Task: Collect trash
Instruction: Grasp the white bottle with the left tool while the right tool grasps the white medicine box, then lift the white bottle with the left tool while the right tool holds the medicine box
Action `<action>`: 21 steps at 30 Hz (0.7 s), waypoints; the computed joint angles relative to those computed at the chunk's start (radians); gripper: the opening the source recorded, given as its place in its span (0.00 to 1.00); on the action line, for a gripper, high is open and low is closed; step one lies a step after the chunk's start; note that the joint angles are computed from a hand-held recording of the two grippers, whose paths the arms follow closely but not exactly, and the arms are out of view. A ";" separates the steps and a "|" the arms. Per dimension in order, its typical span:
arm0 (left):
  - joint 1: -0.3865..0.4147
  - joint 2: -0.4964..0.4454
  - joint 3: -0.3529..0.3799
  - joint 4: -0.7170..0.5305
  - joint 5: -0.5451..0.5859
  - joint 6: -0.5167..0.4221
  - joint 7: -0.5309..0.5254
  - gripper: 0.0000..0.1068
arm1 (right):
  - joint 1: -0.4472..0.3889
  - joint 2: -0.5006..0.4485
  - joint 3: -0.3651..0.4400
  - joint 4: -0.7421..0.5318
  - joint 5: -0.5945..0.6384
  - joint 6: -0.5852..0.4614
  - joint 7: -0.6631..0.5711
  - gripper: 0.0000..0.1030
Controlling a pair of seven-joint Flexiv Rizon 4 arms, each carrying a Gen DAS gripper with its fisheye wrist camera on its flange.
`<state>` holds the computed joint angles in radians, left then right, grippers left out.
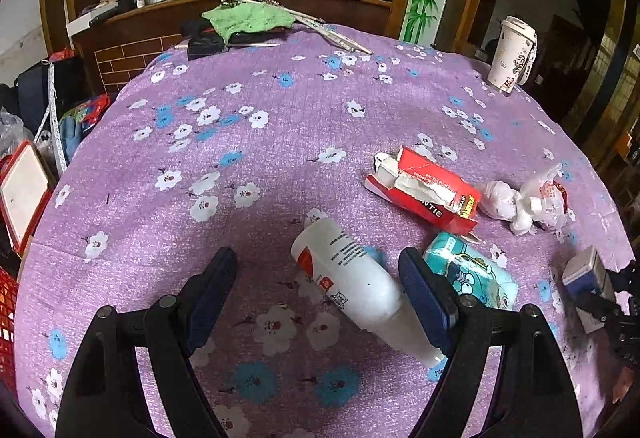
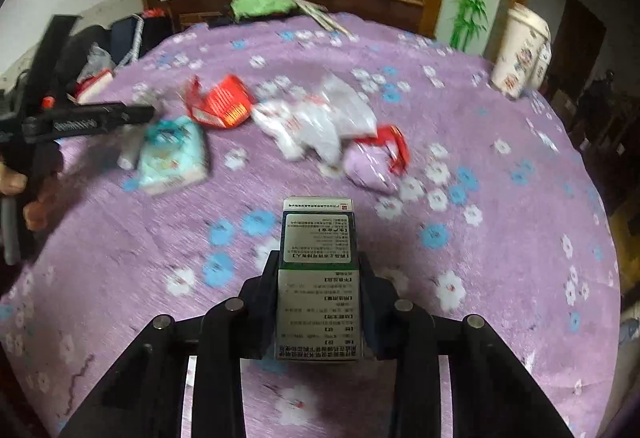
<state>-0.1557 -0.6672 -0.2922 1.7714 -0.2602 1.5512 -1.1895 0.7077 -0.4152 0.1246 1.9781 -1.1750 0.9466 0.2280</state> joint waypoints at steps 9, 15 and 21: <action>-0.068 -0.010 0.077 -0.024 0.037 -0.019 -0.016 0.58 | 0.029 -0.036 -0.032 -0.082 -0.192 -0.081 0.190 0.36; -0.041 -0.014 0.053 -0.026 0.021 -0.031 -0.012 0.31 | 0.002 -0.031 -0.035 -0.077 -0.300 -0.040 0.298 0.36; -0.009 -0.013 0.012 -0.009 0.015 0.001 0.008 0.27 | -0.008 -0.025 -0.011 -0.075 -0.228 -0.077 0.315 0.36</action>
